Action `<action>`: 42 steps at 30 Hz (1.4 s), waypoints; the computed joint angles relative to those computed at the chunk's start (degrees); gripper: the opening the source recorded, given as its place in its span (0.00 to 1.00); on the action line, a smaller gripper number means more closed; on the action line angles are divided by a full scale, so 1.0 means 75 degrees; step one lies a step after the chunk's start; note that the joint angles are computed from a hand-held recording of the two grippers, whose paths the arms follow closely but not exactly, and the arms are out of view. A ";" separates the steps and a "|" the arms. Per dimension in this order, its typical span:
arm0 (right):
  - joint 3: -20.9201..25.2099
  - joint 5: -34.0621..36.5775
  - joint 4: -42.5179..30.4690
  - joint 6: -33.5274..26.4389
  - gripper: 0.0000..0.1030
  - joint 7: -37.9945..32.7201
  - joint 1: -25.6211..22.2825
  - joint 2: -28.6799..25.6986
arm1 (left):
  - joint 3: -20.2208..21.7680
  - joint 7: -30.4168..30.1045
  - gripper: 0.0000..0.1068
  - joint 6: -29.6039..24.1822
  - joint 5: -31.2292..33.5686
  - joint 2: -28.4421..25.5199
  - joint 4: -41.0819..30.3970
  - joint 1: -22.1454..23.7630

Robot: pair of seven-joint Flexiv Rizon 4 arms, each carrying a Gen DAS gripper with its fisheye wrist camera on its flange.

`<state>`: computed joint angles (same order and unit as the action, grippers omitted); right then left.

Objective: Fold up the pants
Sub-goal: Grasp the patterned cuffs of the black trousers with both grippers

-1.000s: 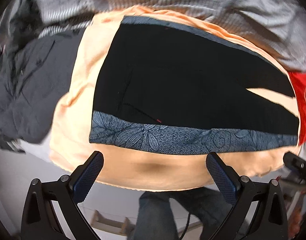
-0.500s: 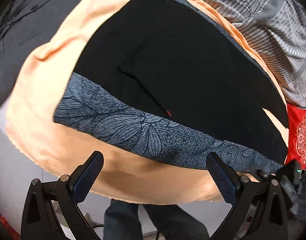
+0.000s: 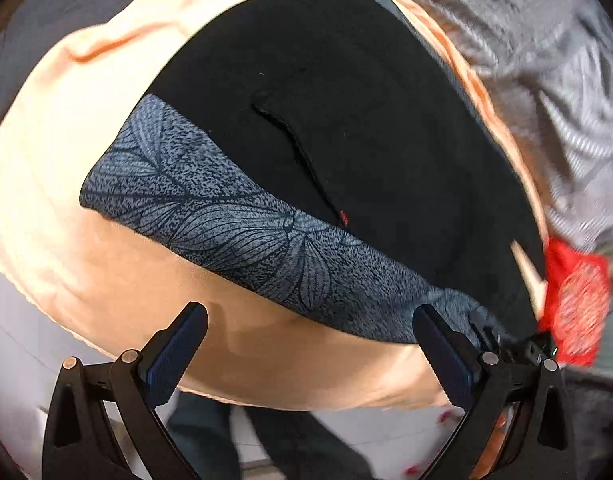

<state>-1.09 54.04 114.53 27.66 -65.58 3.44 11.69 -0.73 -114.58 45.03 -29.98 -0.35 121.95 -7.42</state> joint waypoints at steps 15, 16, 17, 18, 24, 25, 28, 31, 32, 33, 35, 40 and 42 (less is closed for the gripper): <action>-0.0199 0.0108 -0.0989 -0.0928 0.07 -0.0096 -0.0044 -0.0068 | -0.0030 -0.0017 0.59 0.1289 -0.1396 -0.0259 0.0447 0.0018; -0.0182 0.0042 -0.1005 -0.0961 0.07 -0.0080 -0.0051 -0.0083 | -0.0056 0.0163 0.39 0.1273 -0.1512 -0.0328 0.0403 0.0028; -0.0174 -0.0040 -0.1024 -0.1024 0.07 -0.0063 -0.0066 -0.0083 | -0.0044 0.0195 0.35 0.1153 -0.1407 -0.0379 0.0320 0.0066; -0.0146 -0.0154 -0.1064 -0.1064 0.07 -0.0025 -0.0062 -0.0110 | -0.0011 0.0132 0.28 0.1116 -0.1226 -0.0335 0.0309 0.0091; -0.0088 -0.0671 -0.1687 -0.1365 0.07 -0.0109 -0.0003 -0.0361 | 0.0087 0.0489 0.19 0.0610 -0.0542 -0.0118 -0.0311 0.0287; -0.0108 -0.0694 -0.1896 -0.1430 0.07 -0.0186 0.0011 -0.0462 | 0.0083 0.0540 0.19 0.0507 -0.0424 -0.0163 -0.0514 0.0323; -0.0173 -0.0740 -0.2717 -0.1717 0.07 -0.0488 -0.0004 -0.0954 | 0.0032 0.0720 0.19 0.0340 -0.0240 -0.0473 -0.1245 0.0434; -0.0200 -0.0762 -0.3840 -0.2223 0.07 -0.0801 -0.0146 -0.1760 | -0.0051 0.0804 0.19 0.0286 -0.0317 -0.1071 -0.2062 0.0585; -0.0182 -0.0762 -0.4220 -0.2377 0.07 -0.0904 -0.0209 -0.2061 | -0.0066 0.0751 0.19 0.0250 -0.0217 -0.1321 -0.2381 0.0638; -0.0192 -0.0749 -0.4735 -0.2620 0.07 -0.0997 -0.0272 -0.2493 | -0.0084 0.0711 0.19 0.0212 -0.0085 -0.1621 -0.2752 0.0696; -0.0133 -0.0712 -0.5491 -0.2980 0.07 -0.0964 -0.0406 -0.3184 | -0.0062 0.0477 0.19 0.0125 0.0333 -0.2185 -0.3457 0.0768; 0.0088 -0.1045 -0.7567 -0.3696 0.07 -0.0811 -0.0531 -0.5184 | 0.0039 -0.0114 0.19 -0.0444 0.1276 -0.3838 -0.5372 0.0869; 0.0181 -0.1173 -0.8204 -0.3867 0.07 -0.0619 -0.0594 -0.5868 | 0.0107 -0.0366 0.19 -0.0746 0.1676 -0.4524 -0.6243 0.0802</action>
<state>0.26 45.24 52.99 -1.35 -70.22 -1.01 -32.32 0.07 -117.33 39.43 -17.41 -34.27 75.13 -1.40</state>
